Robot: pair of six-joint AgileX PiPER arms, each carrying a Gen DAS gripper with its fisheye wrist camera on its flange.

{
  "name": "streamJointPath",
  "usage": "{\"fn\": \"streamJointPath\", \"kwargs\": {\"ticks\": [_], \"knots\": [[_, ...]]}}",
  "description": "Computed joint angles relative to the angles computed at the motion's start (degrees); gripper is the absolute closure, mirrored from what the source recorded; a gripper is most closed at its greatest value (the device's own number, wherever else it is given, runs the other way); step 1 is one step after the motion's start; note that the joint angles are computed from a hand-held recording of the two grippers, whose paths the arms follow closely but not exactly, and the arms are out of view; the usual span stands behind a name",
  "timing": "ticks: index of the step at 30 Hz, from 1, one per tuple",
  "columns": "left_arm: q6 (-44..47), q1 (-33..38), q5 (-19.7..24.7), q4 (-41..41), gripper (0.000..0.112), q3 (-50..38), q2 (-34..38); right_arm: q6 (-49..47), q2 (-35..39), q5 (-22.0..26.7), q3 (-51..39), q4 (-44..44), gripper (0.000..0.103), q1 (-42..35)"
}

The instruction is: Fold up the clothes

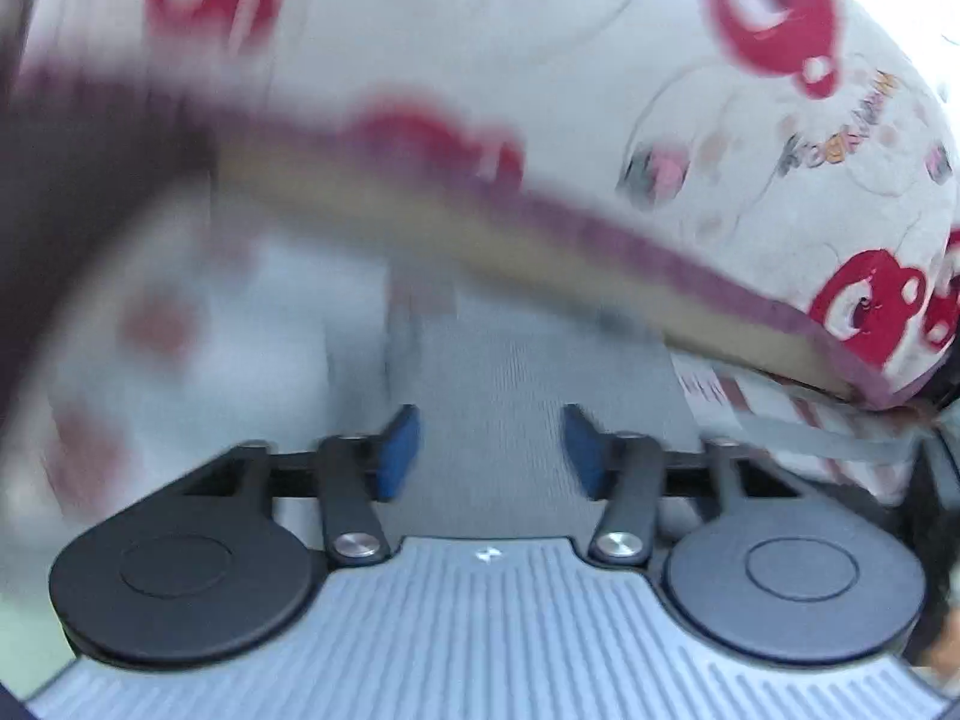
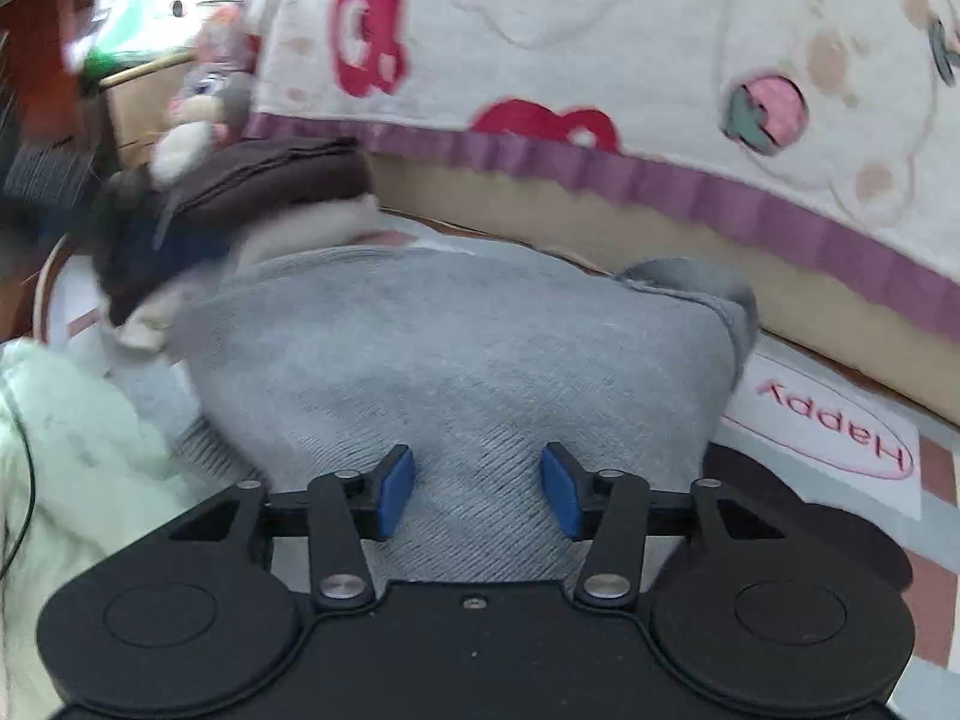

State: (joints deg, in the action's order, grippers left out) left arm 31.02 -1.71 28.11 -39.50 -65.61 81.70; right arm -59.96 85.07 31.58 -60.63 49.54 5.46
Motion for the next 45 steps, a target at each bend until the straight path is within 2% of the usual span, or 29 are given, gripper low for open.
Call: {"fn": "streamJointPath", "kwargs": {"ticks": [2,5,6,9,14,16,18,21,22,23,25,27,28,29,30,32,34,37,39,41,42,44,45], "knots": [[-0.97,-0.72,1.68,3.12,0.044,-4.94,5.53,-4.01,-1.19,-0.23,1.93,1.58,0.048,0.00],[-14.86,-2.61,3.56,18.74,0.048,-10.07,14.77,-6.56,-0.26,2.84,0.81,2.81,0.048,-2.11],[-18.61,-2.78,4.26,22.00,0.049,-9.95,15.63,-6.15,-0.31,3.61,0.62,2.73,0.048,-2.45],[-18.12,-0.71,5.72,20.00,0.048,-8.07,16.23,-7.01,-1.41,4.00,2.06,3.58,0.048,-2.70],[-21.37,0.94,5.56,18.60,0.048,-4.18,13.29,-9.30,-2.10,4.69,3.88,7.27,0.048,-3.41],[-23.41,0.63,5.80,20.40,0.048,-5.01,13.56,-7.91,-1.35,7.20,2.21,5.93,0.047,-4.04],[-24.21,0.96,6.33,20.63,0.048,-4.84,12.90,-6.44,0.36,12.74,-1.32,3.58,0.047,-6.06],[-21.45,2.93,6.64,16.77,0.047,-5.38,12.80,0.81,4.77,24.16,-9.47,3.05,0.047,-12.20],[-20.26,3.63,6.43,15.33,0.046,-5.57,12.84,3.49,6.35,27.56,-12.29,3.08,0.043,-13.99],[-19.25,4.30,5.92,13.86,0.046,-5.78,12.92,6.19,7.20,28.66,-13.75,3.06,0.040,-15.37],[-17.24,5.60,4.82,10.82,0.046,-6.25,13.12,11.88,8.70,27.61,-15.61,3.05,0.033,-17.37],[-16.19,6.21,3.69,8.34,0.046,-6.36,13.21,18.91,12.10,27.74,-18.60,2.77,0.031,-18.51],[-14.46,6.73,4.61,5.96,0.043,-6.89,13.84,22.94,14.23,28.24,-20.40,2.71,0.030,-18.96],[-12.72,7.28,5.88,3.56,0.041,-7.55,14.61,25.74,16.84,29.90,-22.05,4.15,0.030,-19.81],[-10.15,8.14,9.16,0.87,0.035,-9.15,16.45,27.54,19.26,31.64,-23.02,6.19,0.030,-20.63],[-6.71,9.58,16.39,-2.71,0.035,-13.16,20.82,30.30,22.28,32.35,-23.40,8.28,0.030,-21.05],[-9.71,9.51,17.54,0.12,0.027,-14.95,22.84,31.78,23.23,30.52,-22.90,7.90,0.029,-20.35],[-11.90,10.78,18.12,-0.49,0.024,-16.10,24.29,32.21,24.21,30.19,-21.76,9.67,0.026,-20.15],[-9.48,12.68,20.65,-5.43,0.024,-16.91,26.08,32.43,24.90,30.40,-21.24,10.92,0.021,-20.13],[-6.82,15.60,25.87,-15.17,0.024,-17.03,29.81,32.41,26.83,31.88,-22.03,12.39,0.015,-20.27],[-5.35,16.08,26.24,-17.51,0.024,-16.20,29.98,32.44,28.02,32.78,-22.39,13.58,0.012,-20.39],[-3.72,16.05,25.29,-19.80,0.031,-14.53,29.39,32.34,30.53,33.33,-23.22,16.51,0.011,-20.28],[-1.96,14.98,23.61,-18.49,0.057,-13.57,28.06,30.73,30.68,31.70,-22.67,18.06,0.018,-19.93]]}}
